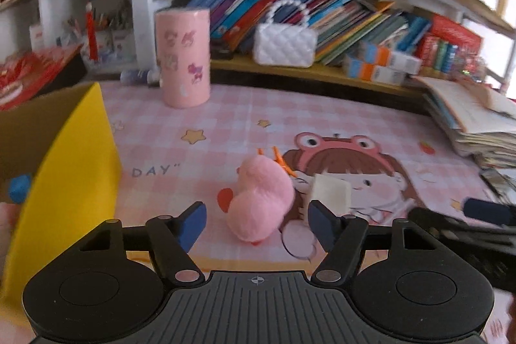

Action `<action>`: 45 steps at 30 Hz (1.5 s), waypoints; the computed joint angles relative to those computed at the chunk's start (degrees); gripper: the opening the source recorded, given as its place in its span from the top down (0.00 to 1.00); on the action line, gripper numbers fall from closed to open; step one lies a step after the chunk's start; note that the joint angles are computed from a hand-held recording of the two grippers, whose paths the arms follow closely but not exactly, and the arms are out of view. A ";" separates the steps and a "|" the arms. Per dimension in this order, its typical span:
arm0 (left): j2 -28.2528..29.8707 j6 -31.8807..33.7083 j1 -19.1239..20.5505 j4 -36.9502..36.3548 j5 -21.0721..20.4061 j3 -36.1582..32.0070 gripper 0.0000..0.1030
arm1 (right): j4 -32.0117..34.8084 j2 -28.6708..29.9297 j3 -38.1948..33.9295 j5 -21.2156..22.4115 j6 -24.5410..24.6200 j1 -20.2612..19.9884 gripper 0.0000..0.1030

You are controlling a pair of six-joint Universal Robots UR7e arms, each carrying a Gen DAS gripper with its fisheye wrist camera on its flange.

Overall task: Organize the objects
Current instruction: 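Grasp the pink plush toy with the left tool while the right tool grasps the white foam cube, then carry the plush with the left tool while the right tool carries the cube into the yellow box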

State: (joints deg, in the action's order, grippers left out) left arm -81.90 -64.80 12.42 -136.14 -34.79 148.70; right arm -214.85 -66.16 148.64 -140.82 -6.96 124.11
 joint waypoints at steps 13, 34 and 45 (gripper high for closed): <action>13.80 12.61 13.04 -19.55 -2.24 -5.23 0.50 | 1.49 -0.76 -0.29 5.98 -3.28 -4.08 0.23; -18.65 -21.10 -9.47 32.95 -5.09 -2.73 0.51 | -1.47 8.88 -5.81 22.21 -21.43 -13.58 0.22; -23.57 -31.69 -16.08 46.38 -9.82 -2.67 0.51 | -0.11 10.30 -7.47 19.10 -16.91 -12.62 0.52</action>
State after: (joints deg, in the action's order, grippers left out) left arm -105.47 -96.48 -3.66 -89.76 -44.61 146.04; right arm -214.96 -55.85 141.16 -121.71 -23.87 111.49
